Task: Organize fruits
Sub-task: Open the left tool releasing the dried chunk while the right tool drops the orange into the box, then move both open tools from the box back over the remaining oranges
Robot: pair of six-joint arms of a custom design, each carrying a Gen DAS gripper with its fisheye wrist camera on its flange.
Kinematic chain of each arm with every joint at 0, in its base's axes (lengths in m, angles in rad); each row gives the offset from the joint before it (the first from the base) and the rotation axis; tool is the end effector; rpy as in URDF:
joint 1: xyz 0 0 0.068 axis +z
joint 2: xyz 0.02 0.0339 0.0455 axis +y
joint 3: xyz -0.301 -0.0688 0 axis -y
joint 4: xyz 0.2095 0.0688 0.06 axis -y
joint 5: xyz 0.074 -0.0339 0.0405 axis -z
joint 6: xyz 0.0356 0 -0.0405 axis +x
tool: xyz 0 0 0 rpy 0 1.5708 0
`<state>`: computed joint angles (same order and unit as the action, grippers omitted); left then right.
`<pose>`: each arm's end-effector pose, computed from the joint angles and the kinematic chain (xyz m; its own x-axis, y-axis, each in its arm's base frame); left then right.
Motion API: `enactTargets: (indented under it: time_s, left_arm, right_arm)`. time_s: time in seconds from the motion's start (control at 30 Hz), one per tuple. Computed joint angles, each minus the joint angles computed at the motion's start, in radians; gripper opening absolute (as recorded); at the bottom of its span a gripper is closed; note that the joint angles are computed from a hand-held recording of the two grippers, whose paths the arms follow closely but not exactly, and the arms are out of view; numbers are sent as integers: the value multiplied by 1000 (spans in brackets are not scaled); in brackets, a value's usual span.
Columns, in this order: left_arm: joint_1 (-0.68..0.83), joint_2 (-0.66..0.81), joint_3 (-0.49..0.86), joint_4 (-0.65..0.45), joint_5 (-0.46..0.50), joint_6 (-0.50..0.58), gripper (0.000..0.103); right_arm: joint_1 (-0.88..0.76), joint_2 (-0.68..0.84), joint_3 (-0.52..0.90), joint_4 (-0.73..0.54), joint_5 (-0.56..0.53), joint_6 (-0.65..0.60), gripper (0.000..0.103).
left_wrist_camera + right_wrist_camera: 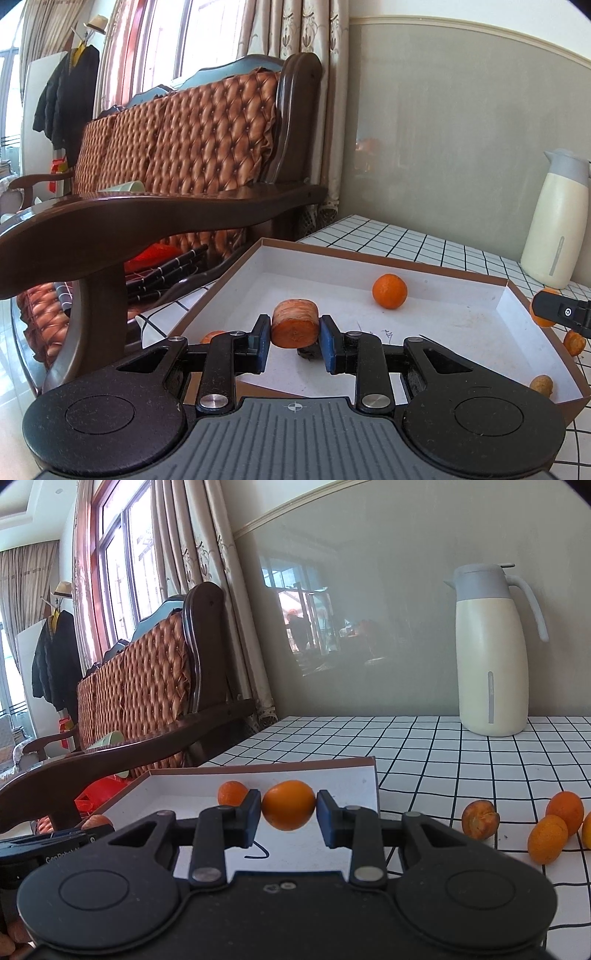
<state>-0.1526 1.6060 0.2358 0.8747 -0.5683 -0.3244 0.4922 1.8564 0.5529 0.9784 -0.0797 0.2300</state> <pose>0.2230 -0.0149 0.1715 -0.3371 -0.2200 -0.9154 -0.4719 0.8808 -0.0379 0.2822 0.1545 0.1811 -0.3966 0.0452 -0.9169 -0.4592 0.8551 0.2408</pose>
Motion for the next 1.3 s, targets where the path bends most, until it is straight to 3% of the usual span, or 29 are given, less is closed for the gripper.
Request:
enactTargets:
  time_s: [0.17, 0.2, 0.23, 0.3, 0.33, 0.37, 0.43, 0.57, 1.03, 1.3]
  left_arm:
    - [5, 17, 29, -40, 12, -2, 29]
    - [13, 16, 50, -86, 28, -2, 30]
    - [19, 15, 62, -112, 35, -16, 35]
    - [1, -4, 43, -85, -12, -41, 102]
    - [-25, -9, 15, -17, -72, -34, 103]
    - [-46, -23, -9, 42, -116, -4, 103]
    - [-66, -47, -19, 69, -151, 39, 103]
    - [-80, -76, -21, 56, -205, 40, 103]
    - [-75, -101, 2, -29, -232, 15, 103]
    - [-115, -95, 31, -83, -231, -4, 103]
  right_arm:
    - [7, 16, 41, -57, 21, -11, 30]
    - [12, 16, 49, -76, 35, -17, 44]
    - [16, 15, 40, -63, 56, -13, 67]
    - [17, 12, -32, 94, 86, 19, 89]
    - [16, 7, -65, 172, 100, 24, 98]
    - [14, 4, -92, 241, 110, 14, 97]
    - [9, 10, -131, 347, 111, -16, 97]
    - [-24, 8, -148, 388, 56, -18, 97]
    - [-48, 22, -161, 400, 4, 55, 97]
    - [-64, -13, -156, 300, -60, 31, 97]
